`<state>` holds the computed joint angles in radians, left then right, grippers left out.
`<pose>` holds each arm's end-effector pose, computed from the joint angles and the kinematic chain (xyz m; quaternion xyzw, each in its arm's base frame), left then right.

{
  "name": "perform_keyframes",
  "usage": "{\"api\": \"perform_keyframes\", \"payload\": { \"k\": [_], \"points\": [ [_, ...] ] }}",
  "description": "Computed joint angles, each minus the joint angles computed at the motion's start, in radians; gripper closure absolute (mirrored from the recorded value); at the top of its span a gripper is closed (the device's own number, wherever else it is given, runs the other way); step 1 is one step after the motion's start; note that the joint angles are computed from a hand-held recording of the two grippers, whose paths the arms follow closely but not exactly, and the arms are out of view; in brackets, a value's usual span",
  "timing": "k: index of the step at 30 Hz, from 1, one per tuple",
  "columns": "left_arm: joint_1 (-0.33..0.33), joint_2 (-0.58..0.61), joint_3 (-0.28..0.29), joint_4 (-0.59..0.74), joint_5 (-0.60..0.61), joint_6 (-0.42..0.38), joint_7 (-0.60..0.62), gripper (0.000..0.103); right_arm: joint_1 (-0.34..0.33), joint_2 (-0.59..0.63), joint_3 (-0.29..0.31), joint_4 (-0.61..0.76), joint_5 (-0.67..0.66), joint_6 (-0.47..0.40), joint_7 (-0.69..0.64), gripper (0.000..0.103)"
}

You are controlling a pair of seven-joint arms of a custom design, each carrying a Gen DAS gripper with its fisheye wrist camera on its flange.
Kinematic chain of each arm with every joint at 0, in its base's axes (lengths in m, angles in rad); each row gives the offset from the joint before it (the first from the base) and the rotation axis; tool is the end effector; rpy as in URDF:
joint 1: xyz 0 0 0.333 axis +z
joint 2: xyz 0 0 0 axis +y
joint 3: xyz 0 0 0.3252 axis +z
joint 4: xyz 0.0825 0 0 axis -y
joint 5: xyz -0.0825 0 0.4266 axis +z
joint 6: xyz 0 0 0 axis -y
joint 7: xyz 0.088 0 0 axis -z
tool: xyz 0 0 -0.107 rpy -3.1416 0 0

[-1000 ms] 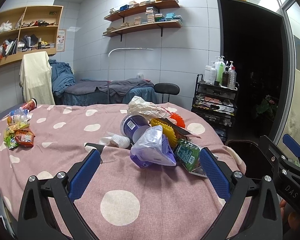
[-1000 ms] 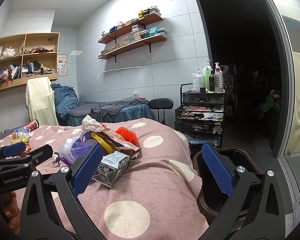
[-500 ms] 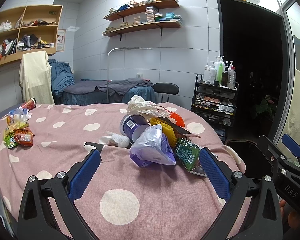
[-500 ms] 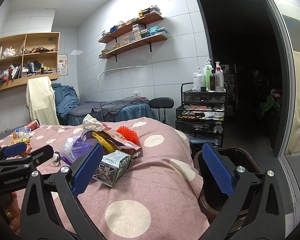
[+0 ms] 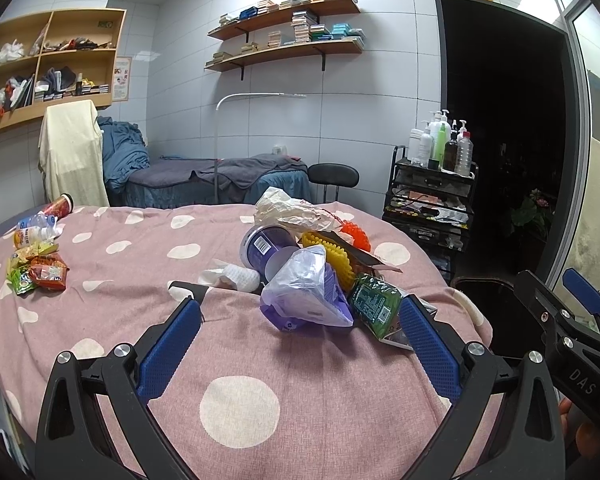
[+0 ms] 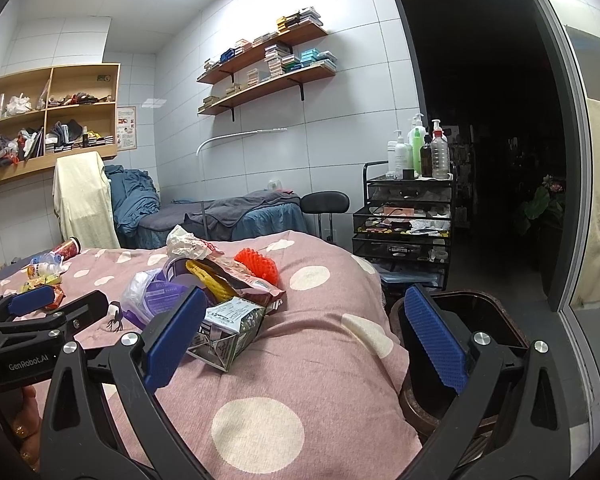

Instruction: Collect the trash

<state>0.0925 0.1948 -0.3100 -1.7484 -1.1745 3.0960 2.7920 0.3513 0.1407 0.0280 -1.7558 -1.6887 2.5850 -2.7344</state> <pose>0.6878 -0.0565 0.5485 -0.5082 0.6526 -0.4546 0.3304 0.6321 0.2703 0.5392 -0.4549 0.6329 -0.4539 0.4319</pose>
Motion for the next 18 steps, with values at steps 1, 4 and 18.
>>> {"api": "perform_keyframes", "payload": {
  "k": [1,4,18],
  "points": [
    [0.006,0.0,-0.004,0.0,-0.015,-0.002,0.015,0.005,0.0,0.0,0.0,0.0,0.0,-0.001,0.0,0.005],
    [0.004,0.001,-0.001,0.0,-0.018,-0.004,0.018,0.005,0.0,0.001,0.0,0.0,-0.001,0.001,0.001,0.005],
    [-0.002,0.011,0.026,-0.011,0.06,-0.02,-0.06,0.005,-0.002,0.022,-0.009,0.018,0.06,0.037,-0.059,0.005]
  ]
}}
